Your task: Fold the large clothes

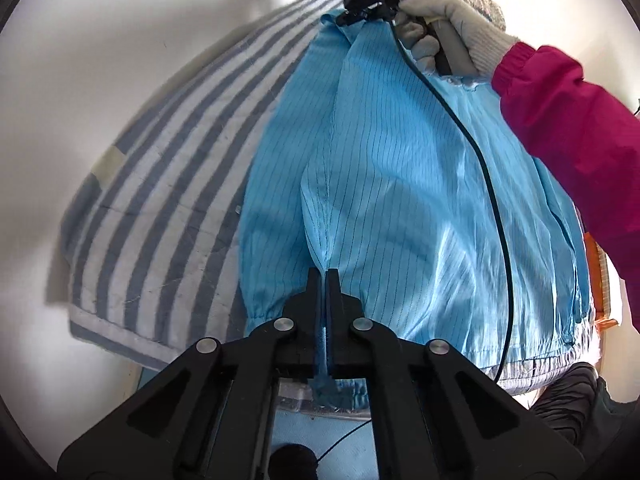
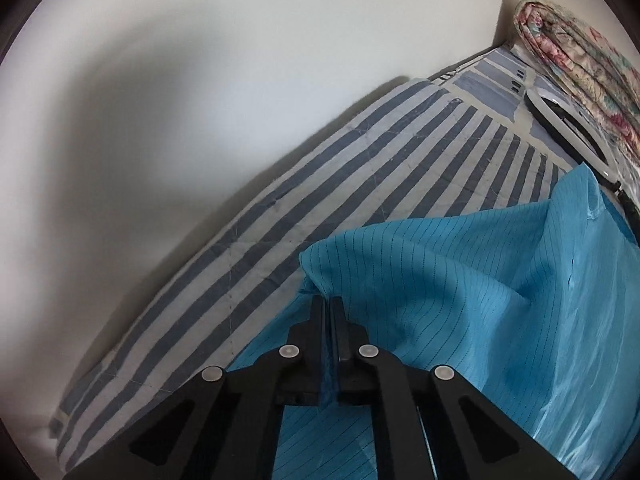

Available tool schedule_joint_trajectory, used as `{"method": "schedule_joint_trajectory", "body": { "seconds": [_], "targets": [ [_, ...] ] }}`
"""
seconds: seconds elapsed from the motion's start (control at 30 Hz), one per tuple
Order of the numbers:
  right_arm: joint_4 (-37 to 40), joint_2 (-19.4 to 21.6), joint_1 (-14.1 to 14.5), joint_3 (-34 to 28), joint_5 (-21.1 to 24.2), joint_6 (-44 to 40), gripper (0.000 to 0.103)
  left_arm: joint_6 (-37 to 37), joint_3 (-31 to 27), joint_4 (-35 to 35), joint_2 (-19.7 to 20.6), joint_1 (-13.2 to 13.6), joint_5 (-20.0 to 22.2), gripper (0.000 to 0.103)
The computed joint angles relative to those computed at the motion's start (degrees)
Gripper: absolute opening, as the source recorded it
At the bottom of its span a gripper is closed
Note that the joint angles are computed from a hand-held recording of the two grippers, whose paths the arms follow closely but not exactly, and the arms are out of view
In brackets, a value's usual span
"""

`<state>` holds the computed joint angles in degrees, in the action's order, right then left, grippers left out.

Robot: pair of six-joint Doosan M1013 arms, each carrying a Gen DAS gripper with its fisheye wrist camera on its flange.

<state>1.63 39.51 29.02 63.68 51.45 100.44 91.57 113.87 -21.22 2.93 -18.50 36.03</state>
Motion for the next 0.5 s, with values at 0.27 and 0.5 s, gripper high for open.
{"method": "schedule_joint_trajectory", "body": {
  "seconds": [0.27, 0.5],
  "targets": [
    [22.0, -4.2, -4.4, 6.1, -12.4, -2.1, 0.000, -11.8, 1.8, 14.5, -2.5, -2.2, -2.0, 0.000],
    [22.1, -7.4, -4.4, 9.8, -14.9, -5.5, 0.051, -16.6, 1.8, 18.2, -2.8, -2.1, -1.6, 0.038]
  ]
}}
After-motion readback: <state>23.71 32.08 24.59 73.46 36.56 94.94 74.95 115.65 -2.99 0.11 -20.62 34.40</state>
